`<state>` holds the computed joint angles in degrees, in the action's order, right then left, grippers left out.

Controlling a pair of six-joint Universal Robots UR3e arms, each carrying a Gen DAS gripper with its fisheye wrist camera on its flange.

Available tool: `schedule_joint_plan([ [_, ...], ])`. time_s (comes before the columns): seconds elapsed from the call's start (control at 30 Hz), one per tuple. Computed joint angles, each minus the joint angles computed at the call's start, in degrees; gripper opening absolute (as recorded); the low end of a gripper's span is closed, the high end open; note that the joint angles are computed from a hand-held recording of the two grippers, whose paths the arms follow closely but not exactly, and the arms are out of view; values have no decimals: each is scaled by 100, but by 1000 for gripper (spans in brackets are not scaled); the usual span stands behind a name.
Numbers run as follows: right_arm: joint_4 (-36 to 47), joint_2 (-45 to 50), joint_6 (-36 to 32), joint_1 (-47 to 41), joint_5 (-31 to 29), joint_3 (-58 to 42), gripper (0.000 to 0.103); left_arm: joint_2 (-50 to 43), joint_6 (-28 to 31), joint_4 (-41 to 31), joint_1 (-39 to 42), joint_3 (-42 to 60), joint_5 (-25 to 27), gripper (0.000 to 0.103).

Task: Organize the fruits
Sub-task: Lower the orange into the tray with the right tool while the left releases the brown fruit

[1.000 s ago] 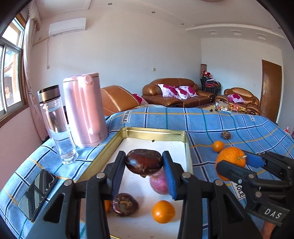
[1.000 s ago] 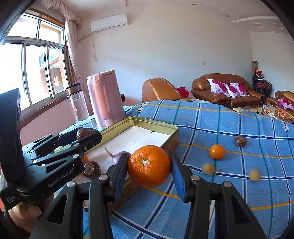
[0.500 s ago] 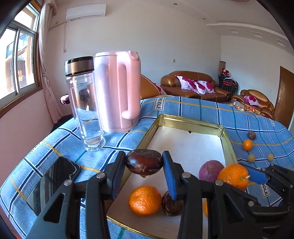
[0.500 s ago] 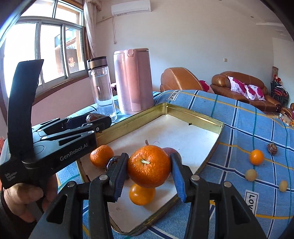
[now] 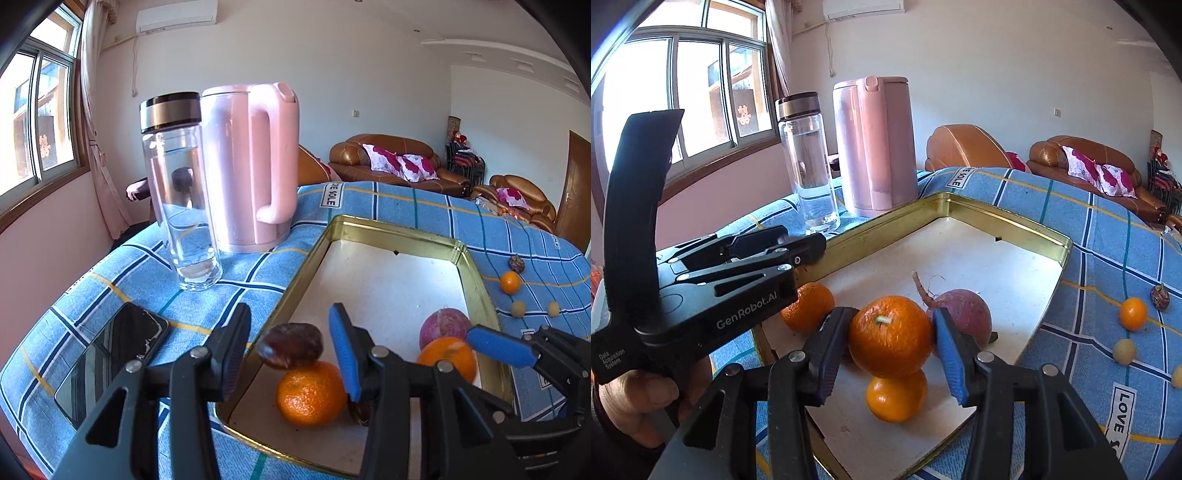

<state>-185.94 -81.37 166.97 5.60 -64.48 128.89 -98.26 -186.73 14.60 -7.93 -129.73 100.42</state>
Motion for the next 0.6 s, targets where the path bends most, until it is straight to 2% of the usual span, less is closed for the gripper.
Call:
schedule_joint_plan([
  [0.03, -87, -32, 1, 2, 10, 44, 59, 34, -31, 23, -17, -37, 71, 67],
  [0.1, -179, -118, 19, -5, -12, 113, 64, 114, -130, 70, -47, -102, 231, 81],
  [0.3, -195, -836, -143, -519, 264, 637, 64, 395, -331, -154, -305, 0, 419, 82],
  [0.37, -78, -1224, -249, -880, 462, 887, 64, 304, -359, -191, -621, 216, 658, 88],
  [0.43, 187, -1657, -383, -1318, 710, 1092, 64, 174, -420, -238, -931, 447, 899, 91],
  [0.6, 1161, -2844, -1078, -2648, 1422, 1602, 64, -266, -477, -633, -1656, 1205, 1276, 91],
])
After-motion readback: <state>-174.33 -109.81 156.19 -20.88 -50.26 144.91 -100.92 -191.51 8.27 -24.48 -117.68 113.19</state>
